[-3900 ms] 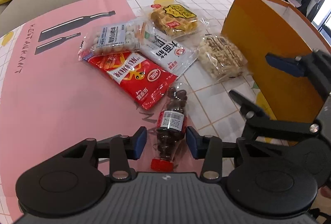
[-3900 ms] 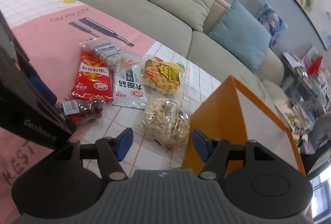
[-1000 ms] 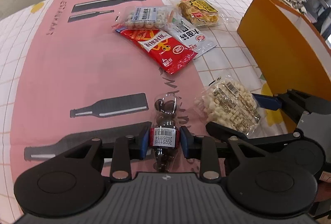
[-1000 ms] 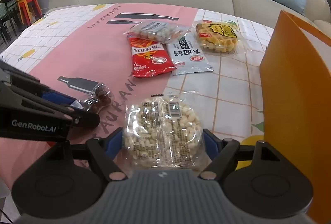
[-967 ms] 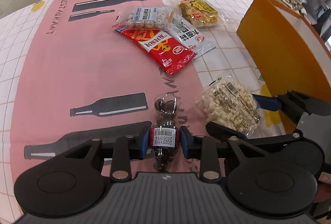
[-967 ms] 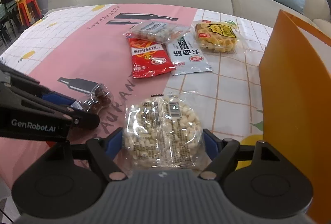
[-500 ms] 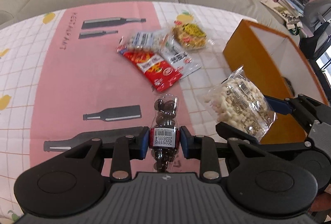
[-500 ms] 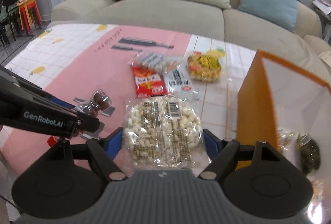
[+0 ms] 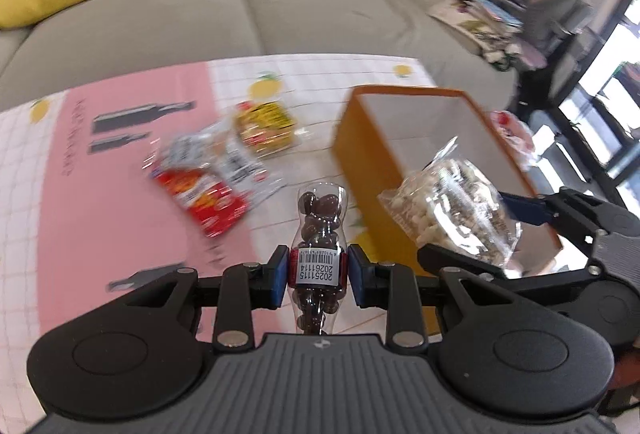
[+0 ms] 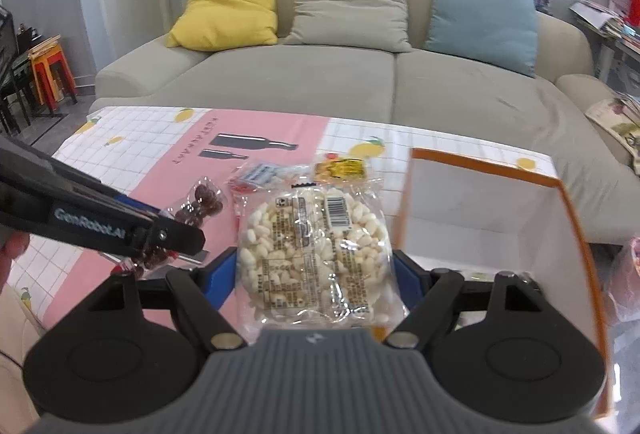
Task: Organize snacks
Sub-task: 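Carry the cola bottle with the left tool while the right tool carries the nut pack into the box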
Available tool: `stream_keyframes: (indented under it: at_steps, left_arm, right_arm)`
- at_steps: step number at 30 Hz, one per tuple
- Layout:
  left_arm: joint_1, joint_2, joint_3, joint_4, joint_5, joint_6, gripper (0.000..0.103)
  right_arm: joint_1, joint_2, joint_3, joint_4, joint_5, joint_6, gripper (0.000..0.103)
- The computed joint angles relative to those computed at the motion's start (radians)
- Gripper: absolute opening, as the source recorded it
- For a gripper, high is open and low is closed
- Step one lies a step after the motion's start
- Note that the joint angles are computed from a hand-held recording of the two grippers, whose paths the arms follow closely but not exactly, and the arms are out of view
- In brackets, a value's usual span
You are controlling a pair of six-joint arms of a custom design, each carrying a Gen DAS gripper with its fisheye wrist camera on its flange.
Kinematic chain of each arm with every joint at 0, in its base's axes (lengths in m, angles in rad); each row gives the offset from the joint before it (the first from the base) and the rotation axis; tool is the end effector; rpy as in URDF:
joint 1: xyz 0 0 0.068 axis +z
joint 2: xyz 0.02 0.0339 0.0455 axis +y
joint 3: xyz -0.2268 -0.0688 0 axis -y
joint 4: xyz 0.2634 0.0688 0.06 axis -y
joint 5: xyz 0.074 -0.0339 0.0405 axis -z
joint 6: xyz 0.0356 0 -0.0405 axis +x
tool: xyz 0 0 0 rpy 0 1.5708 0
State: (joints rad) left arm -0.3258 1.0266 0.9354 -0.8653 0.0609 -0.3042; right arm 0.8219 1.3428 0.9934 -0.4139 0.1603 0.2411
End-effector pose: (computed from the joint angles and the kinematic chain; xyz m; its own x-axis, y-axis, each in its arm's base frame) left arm 0.2205 -0.0768 0.2538 -0.8443 -0.0303 -0.5350 0.1046 0.9699 -0.2201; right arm 0.2190 0.2273 0.2252 -0.6109 -0.3111 -0.7280 -0.5135 0.8556 0.0654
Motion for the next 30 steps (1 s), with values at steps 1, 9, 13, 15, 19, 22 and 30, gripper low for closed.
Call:
stream_keyframes:
  at_steps: [1,9,13,15,19,22,30]
  left_arm:
    - [-0.019,0.033,0.028,0.009,0.008,-0.002,0.034]
    - [-0.128,0.381,0.319,0.052,0.07,0.046,0.034]
    - [-0.154,0.596,0.523,0.013,0.104,0.082,0.034]
    - [-0.167,0.72,0.654,-0.031,0.097,0.1,0.034]
    - [-0.174,0.95,0.902,-0.117,0.099,0.15,0.035]
    - [-0.177,1.083,1.057,-0.174,0.056,0.208,0.034]
    - [-0.159,1.452,1.516,-0.381,-0.02,0.313,0.034]
  right_arm:
    - [-0.022,-0.016,-0.004,-0.017,-0.013,-0.008,0.077]
    - [-0.246,-0.049,0.026,-0.17,-0.129,-0.163,0.077]
    - [-0.349,0.023,0.096,-0.219,-0.163,-0.274,0.077]
    - [-0.401,0.084,0.151,-0.246,-0.198,-0.322,0.077]
    - [-0.479,0.25,0.294,-0.29,-0.248,-0.405,0.077]
    - [-0.504,0.359,0.385,-0.298,-0.257,-0.466,0.077]
    - [-0.546,0.616,0.574,-0.289,-0.309,-0.533,0.077]
